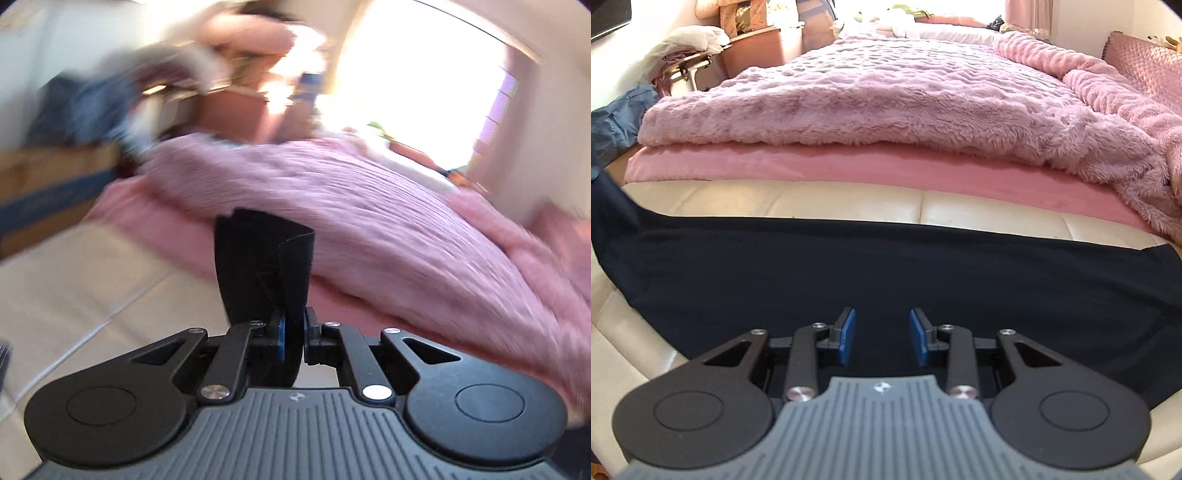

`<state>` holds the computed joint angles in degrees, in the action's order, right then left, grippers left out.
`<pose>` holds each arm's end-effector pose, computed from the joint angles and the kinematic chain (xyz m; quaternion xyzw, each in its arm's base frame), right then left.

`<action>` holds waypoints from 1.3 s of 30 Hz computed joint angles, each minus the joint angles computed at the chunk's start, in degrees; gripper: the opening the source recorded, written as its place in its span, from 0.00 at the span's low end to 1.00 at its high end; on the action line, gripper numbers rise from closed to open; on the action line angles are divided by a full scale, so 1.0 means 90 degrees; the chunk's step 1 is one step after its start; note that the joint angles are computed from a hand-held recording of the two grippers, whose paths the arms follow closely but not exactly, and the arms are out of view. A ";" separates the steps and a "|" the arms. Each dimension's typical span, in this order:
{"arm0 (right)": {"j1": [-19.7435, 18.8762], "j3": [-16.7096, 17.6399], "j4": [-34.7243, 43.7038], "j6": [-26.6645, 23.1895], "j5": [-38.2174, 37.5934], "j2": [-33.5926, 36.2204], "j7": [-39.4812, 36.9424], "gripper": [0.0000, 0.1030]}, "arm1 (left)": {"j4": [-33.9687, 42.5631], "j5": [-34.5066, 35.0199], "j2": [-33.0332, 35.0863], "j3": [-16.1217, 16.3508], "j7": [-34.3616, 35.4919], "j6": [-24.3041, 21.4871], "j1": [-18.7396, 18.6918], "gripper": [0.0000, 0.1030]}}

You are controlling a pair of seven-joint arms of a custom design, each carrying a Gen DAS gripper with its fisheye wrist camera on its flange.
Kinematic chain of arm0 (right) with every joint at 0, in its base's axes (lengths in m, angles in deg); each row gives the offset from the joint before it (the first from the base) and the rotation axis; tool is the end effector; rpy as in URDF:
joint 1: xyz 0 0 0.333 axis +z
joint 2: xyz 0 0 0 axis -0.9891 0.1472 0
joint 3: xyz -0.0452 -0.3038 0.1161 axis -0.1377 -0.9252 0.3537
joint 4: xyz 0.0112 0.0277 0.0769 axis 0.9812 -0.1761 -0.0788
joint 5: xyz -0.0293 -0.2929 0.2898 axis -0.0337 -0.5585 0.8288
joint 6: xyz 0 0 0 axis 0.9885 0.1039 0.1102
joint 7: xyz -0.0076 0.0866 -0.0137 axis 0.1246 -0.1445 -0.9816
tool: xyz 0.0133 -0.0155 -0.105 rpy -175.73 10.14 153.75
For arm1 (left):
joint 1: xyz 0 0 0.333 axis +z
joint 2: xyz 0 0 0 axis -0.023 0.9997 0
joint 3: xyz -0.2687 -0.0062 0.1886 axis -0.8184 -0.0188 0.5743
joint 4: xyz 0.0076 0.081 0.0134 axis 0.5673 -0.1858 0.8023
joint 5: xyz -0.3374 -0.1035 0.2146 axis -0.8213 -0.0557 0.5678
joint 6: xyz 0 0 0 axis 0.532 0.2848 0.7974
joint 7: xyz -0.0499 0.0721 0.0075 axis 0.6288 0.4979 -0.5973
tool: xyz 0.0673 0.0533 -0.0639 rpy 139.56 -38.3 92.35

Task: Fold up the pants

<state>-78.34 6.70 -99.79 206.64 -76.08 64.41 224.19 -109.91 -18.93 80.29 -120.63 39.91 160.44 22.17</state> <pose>0.5263 0.0932 0.4087 -0.5310 0.7659 -0.2762 0.2348 0.6748 -0.1667 0.4607 -0.5529 0.6496 -0.4783 0.2088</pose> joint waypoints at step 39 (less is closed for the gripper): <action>0.0824 -0.0012 -0.0250 0.1922 0.7016 0.0640 -0.4194 0.44 | 0.0519 -0.2453 0.0583 -0.0780 0.3409 -0.3701 -0.0148 0.46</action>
